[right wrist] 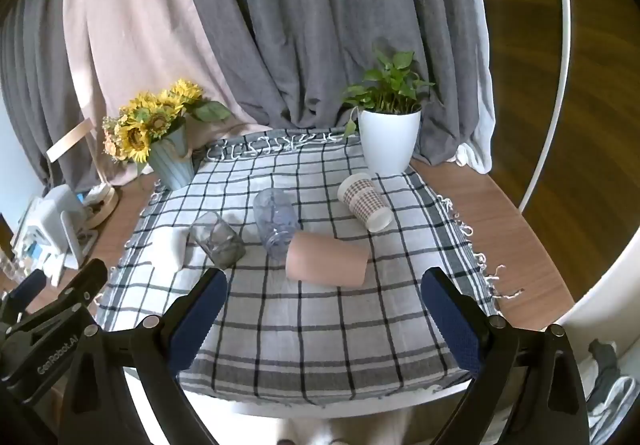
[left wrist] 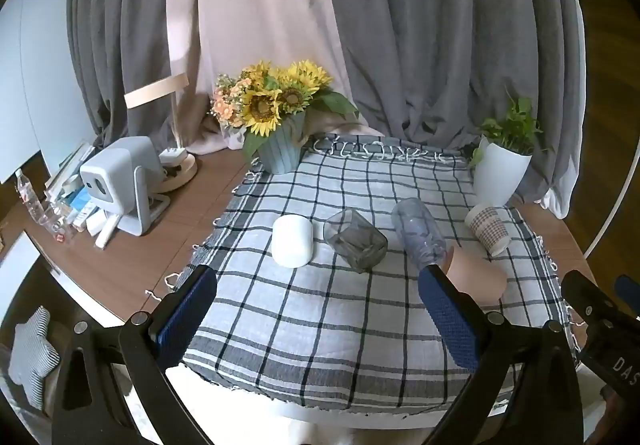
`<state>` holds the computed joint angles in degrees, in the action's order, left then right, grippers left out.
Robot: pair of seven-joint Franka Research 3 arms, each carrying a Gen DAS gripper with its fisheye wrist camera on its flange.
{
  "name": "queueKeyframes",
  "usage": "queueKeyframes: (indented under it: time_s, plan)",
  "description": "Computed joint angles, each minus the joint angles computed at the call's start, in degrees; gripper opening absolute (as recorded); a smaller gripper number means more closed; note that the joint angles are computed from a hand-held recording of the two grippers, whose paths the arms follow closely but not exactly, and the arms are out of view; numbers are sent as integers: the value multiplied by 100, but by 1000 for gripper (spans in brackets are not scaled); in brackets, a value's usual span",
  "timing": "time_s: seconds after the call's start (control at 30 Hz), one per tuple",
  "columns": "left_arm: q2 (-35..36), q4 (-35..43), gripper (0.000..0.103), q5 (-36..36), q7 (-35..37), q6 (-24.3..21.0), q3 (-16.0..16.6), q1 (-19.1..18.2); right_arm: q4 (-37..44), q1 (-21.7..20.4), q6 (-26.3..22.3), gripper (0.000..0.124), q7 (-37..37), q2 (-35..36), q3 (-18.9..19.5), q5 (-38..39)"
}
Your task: Flip cup upside down
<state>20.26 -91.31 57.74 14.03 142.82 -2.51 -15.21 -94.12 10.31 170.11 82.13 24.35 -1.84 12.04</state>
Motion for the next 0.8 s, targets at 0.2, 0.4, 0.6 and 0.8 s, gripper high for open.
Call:
queueKeyframes:
  time_s: [0.2, 0.4, 0.6, 0.8]
  plan:
    - [5, 13, 103, -78, 114, -16, -14, 15, -150, -53, 89, 98, -103, -87, 84, 114]
    - [-71, -46, 103, -12, 89, -36, -19, -15, -148, -154, 151, 98, -277, -55, 196, 289]
    - [-24, 107, 103, -94, 322, -148, -81, -19, -245, -194, 188, 98, -411, -158, 219, 378]
    - [23, 210, 103, -188, 357, -67, -51, -18, -175, -169, 150, 98, -415, -159, 166, 366]
